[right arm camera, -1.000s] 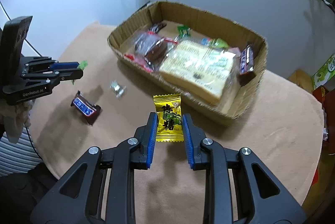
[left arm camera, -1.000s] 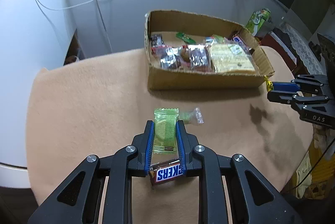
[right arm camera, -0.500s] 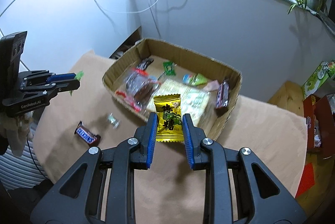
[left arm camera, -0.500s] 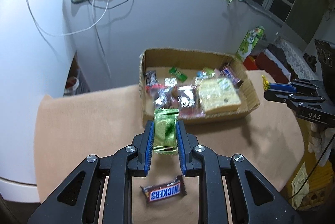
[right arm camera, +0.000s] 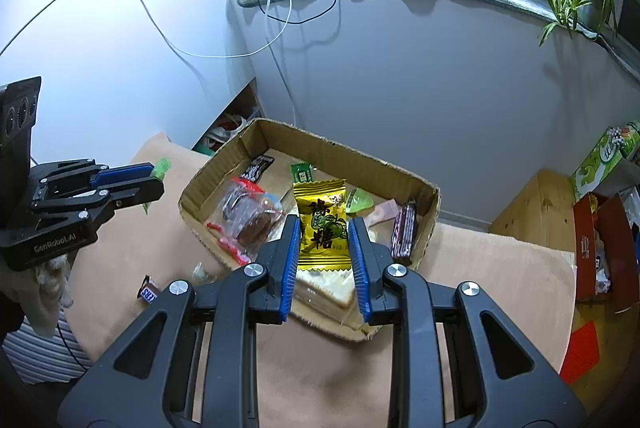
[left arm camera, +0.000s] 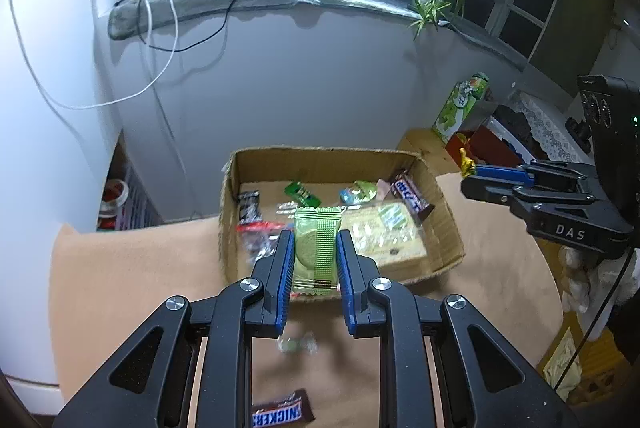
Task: Organize snacks
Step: 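Carry the green packet with the left tool while the right tool carries the yellow candy over the box, then open the left tool to drop the green packet while the right tool drops the yellow candy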
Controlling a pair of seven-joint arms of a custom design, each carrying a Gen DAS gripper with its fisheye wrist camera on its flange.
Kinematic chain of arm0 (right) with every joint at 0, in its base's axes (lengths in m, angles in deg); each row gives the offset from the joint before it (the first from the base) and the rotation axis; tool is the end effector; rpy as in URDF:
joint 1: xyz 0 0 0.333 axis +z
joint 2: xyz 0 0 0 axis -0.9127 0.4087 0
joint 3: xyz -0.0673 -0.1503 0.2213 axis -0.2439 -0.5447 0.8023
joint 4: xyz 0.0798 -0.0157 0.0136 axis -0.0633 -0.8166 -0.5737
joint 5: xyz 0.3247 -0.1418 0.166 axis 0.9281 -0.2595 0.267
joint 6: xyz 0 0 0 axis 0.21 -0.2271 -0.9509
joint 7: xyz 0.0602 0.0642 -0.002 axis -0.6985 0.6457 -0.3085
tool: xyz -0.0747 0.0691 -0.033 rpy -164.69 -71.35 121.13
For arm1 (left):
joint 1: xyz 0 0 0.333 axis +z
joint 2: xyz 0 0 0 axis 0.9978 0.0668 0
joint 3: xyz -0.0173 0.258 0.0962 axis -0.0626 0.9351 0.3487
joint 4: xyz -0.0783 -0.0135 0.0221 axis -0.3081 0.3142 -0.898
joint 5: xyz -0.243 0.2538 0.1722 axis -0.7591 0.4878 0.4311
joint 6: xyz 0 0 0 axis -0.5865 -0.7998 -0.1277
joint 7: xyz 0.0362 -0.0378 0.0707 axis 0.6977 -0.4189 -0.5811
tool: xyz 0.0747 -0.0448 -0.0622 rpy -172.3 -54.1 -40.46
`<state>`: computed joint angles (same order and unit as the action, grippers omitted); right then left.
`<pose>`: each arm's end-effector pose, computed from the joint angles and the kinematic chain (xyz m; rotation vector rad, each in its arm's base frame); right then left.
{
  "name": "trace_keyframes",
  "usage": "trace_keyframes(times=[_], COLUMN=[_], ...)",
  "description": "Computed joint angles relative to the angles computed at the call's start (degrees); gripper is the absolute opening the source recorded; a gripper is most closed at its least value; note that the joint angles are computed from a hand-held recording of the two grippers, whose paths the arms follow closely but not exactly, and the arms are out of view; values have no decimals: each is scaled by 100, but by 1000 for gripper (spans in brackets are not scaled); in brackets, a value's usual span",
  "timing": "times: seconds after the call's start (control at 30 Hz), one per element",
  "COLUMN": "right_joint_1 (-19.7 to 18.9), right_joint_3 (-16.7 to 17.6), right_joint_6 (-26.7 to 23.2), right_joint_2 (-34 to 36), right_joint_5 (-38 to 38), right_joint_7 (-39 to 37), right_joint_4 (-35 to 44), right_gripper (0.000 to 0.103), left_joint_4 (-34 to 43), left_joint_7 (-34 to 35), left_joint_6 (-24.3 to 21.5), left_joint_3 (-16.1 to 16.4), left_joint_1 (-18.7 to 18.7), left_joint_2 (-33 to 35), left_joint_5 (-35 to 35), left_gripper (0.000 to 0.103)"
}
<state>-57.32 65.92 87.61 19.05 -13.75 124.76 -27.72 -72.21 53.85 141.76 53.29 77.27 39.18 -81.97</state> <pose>0.5025 0.0270 0.6251 -2.2967 0.9594 -0.1853 0.3888 -0.2526 0.6484 -1.9721 1.7306 -0.8375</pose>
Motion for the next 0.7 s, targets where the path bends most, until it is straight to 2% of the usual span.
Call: trace_keyframes(times=[0.27,0.7], right_joint_1=[-52,-272], right_joint_3=[105,334], right_joint_6=[10,-80], right_joint_2=[494,1082], right_joint_5=[12,-118], right_joint_7=[225,555], right_joint_4=[389,719], right_gripper=[25,26], left_joint_4=[287,704], left_joint_7=[-68,-112], left_joint_6=[173,-151], left_joint_3=[9,122], left_joint_1=[33,-62], left_joint_2=[455,1140], left_joint_5=[81,394], left_gripper=[19,19])
